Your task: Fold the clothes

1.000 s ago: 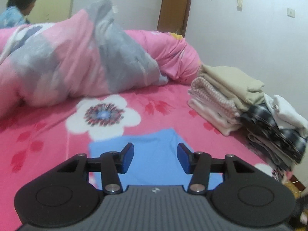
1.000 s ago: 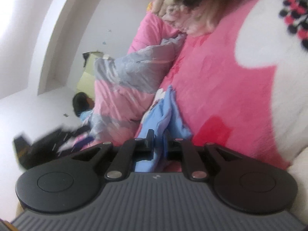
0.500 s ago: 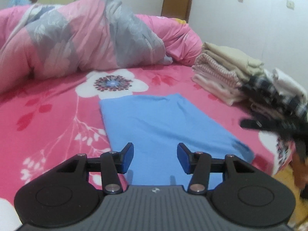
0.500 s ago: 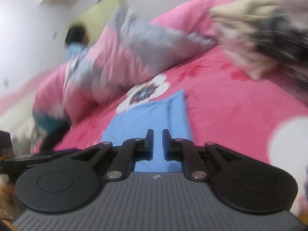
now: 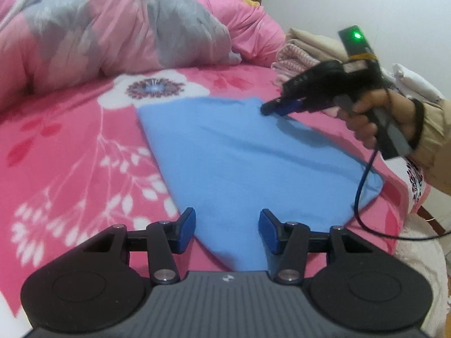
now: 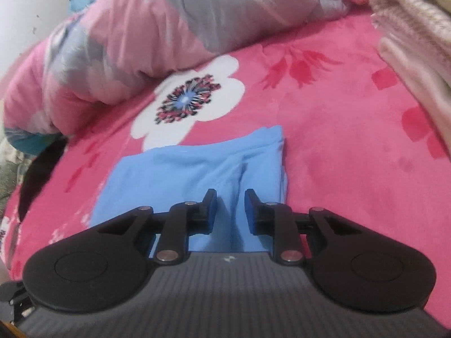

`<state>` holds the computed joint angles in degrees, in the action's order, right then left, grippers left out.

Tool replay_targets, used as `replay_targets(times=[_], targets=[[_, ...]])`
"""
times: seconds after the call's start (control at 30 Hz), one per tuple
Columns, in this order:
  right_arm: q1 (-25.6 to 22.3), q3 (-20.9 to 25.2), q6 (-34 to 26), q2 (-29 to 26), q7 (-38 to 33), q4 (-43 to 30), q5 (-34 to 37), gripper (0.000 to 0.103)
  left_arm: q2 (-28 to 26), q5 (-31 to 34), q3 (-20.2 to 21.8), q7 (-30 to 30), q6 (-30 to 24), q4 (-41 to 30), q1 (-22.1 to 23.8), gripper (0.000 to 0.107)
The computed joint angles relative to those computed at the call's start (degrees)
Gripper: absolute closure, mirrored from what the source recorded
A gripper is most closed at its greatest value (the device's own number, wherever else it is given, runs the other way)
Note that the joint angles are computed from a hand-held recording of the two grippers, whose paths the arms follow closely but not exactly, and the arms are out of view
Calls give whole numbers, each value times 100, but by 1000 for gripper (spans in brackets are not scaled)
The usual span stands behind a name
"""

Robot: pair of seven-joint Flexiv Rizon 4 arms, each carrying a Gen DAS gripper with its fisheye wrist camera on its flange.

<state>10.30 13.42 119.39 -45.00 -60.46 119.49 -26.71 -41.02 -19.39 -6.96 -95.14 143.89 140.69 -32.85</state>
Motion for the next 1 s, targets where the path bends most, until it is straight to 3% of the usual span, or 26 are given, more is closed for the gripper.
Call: replay_targets(times=[0.07,0.13,0.3,0.4,0.6,0.77,0.87,0.9,1.0], targets=[[20,-18,44,-62,-60,-61,-25,84,-87,203,-21,-112,134,20,126,53],[39,-36,87,-125,-119,-124,-51,101,-139,406,-61,-226,212,24,276,53],[927,-699,778,-50,-835,-17,926,102,-206,688,-86,-314,286,11,455,53],[1288,-1000,568,-98,-1169,-122,1362,102,-237,787,-99,-349,325,14,512,52],[777,-536,343,-153,-1083,-338,1058,98,-280,896,-113,-410,394,25,582,52],[216,-82,-331,-310,-649,-741,305,82,-317,942,-123,-451,449,19,609,52],[107,24,-440,-420,-636,-855,112,87,-359,990,-126,-473,513,17,632,52],[48,77,-385,-461,-650,-867,39,101,-364,996,-126,-471,524,20,634,51],[511,-355,156,-425,-939,-772,409,101,-370,1001,-131,-470,539,29,640,51]])
